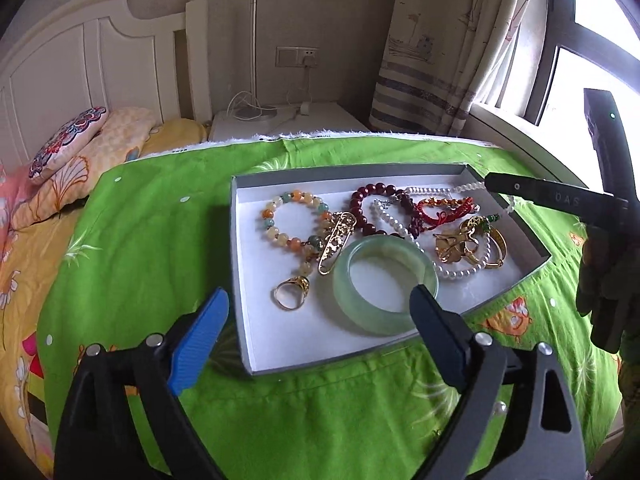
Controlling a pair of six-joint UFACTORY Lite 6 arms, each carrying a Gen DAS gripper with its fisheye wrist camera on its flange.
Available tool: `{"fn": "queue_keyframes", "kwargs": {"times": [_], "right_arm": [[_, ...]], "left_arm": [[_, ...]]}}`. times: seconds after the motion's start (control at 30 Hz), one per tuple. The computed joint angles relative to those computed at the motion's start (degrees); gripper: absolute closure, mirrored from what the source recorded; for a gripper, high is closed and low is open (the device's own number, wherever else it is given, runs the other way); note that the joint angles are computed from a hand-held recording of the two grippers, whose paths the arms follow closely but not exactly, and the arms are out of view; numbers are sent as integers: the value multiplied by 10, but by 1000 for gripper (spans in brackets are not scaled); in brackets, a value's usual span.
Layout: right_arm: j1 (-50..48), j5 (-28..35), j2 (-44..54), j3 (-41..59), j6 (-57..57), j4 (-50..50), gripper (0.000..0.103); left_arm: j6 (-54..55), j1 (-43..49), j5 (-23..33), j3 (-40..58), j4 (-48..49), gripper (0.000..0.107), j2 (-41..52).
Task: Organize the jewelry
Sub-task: 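Carry the gold ring and pearl necklace into the tray and open both tools, then withdraw both open tools toward the two pearl earrings on the cover, then grasp one pearl earring with the right tool while the left tool grasps the other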
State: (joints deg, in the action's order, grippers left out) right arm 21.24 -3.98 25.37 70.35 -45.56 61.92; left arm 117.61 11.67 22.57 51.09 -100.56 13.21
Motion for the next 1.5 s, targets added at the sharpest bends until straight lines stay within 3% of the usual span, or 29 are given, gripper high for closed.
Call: {"fn": "queue_keyframes", "kwargs": {"times": [0.03, 0.1, 0.3, 0.37, 0.53, 0.7, 0.83, 0.93, 1.1, 1.33, 1.5], "right_arm": [[1, -2, -12, -18, 60, -56, 45], [9, -30, -49, -68, 180, -168, 33], [24, -133, -209, -288, 533, -505, 33], [37, -155, -272, -364, 568, -535, 33], [115, -170, -391, -500, 484, -420, 33], [104, -171, -449, -559, 561, -474, 33], [126, -182, -441, -561, 602, -495, 33], [206, -181, -414, -533, 476, -349, 33], [309, -180, -276, -416, 199, -87, 33], [347, -155, -188, -320, 88, -7, 60], [340, -140, -135, -263, 22, 51, 72]], "left_arm": [[-2, 8, 7, -6, 3, 16, -4], [-5, 22, 18, -23, 8, 15, -21], [-21, 86, 54, -118, 43, 11, -121], [-34, 114, 71, -157, 67, 9, -159], [-36, 181, 130, -260, 120, 8, -232], [7, 221, 164, -334, 120, 8, -277], [-18, 248, 195, -303, 143, 8, -220], [-45, 251, 188, -276, 144, 8, -182], [-37, 256, 203, -278, 151, 8, -184], [-46, 264, 217, -273, 161, 8, -181], [-45, 267, 223, -270, 163, 8, -178]]}}
